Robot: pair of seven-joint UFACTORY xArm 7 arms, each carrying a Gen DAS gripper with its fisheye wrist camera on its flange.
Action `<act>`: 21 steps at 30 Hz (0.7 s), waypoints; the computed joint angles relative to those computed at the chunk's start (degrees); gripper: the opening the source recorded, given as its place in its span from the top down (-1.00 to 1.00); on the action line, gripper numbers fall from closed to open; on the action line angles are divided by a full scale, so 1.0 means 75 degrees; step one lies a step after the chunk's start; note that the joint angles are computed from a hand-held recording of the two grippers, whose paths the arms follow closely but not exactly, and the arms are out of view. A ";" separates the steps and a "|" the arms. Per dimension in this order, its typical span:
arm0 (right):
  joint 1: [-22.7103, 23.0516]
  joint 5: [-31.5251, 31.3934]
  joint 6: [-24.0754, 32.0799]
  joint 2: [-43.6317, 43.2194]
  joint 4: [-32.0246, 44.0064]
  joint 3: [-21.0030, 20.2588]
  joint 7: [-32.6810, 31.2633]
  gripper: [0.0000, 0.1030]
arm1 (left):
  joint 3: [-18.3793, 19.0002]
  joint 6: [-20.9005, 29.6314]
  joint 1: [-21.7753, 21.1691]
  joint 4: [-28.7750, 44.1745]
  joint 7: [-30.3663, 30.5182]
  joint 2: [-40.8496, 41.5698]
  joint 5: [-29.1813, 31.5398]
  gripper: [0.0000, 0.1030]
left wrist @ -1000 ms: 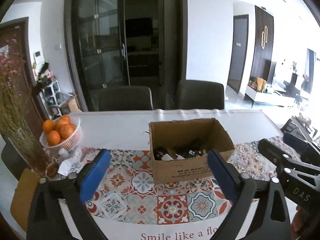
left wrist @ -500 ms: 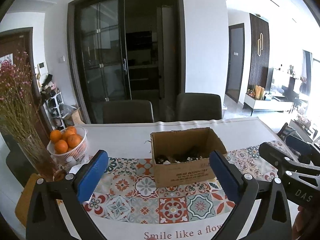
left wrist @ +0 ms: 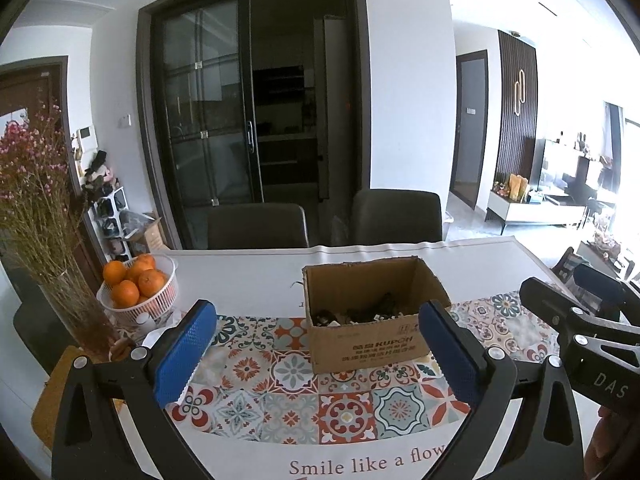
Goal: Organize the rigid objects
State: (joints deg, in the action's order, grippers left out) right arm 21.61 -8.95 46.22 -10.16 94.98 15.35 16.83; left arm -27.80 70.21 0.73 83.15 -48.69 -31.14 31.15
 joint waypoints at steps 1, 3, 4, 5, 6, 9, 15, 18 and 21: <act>0.0001 -0.0010 -0.0009 -0.0006 -0.0003 0.0002 -0.0004 -0.66 | -0.0006 -0.0002 0.0004 0.0006 -0.0006 0.0003 0.0013 -1.00; 0.0001 -0.0019 -0.0041 -0.0038 -0.0041 0.0004 -0.0003 -0.66 | -0.0024 0.0025 0.0017 0.0039 -0.0014 0.0013 0.0036 -1.00; -0.0002 -0.0017 -0.0048 -0.0043 -0.0046 0.0005 0.0002 -0.66 | -0.0034 0.0027 0.0024 0.0050 -0.0023 0.0018 0.0048 -1.00; -0.0006 -0.0032 -0.0053 -0.0050 -0.0053 0.0013 0.0017 -0.66 | -0.0036 0.0025 0.0022 0.0040 -0.0031 0.0006 0.0057 -1.00; -0.0007 -0.0040 -0.0059 -0.0062 -0.0066 0.0018 0.0025 -0.66 | -0.0036 0.0026 0.0021 0.0040 -0.0032 0.0006 0.0057 -1.00; -0.0006 0.0000 -0.0058 -0.0096 -0.0101 0.0014 0.0006 -0.66 | -0.0037 0.0025 0.0021 0.0038 -0.0038 0.0005 0.0063 -1.00; -0.0013 0.0009 -0.0083 -0.0102 -0.0106 0.0022 0.0002 -0.66 | -0.0063 0.0051 0.0033 0.0046 -0.0043 -0.0009 0.0080 -1.00; -0.0018 0.0000 -0.0082 -0.0100 -0.0102 0.0029 0.0011 -0.66 | -0.0058 0.0034 0.0032 0.0033 -0.0043 -0.0017 0.0079 -1.00; -0.0019 -0.0004 -0.0079 -0.0099 -0.0103 0.0030 0.0003 -0.66 | -0.0078 0.0057 0.0043 0.0090 -0.0039 0.0008 0.0076 -1.00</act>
State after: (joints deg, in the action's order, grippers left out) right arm 21.48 -8.97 45.63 -10.90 94.21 15.57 16.85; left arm -28.38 70.63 1.05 83.82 -48.98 -31.08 31.72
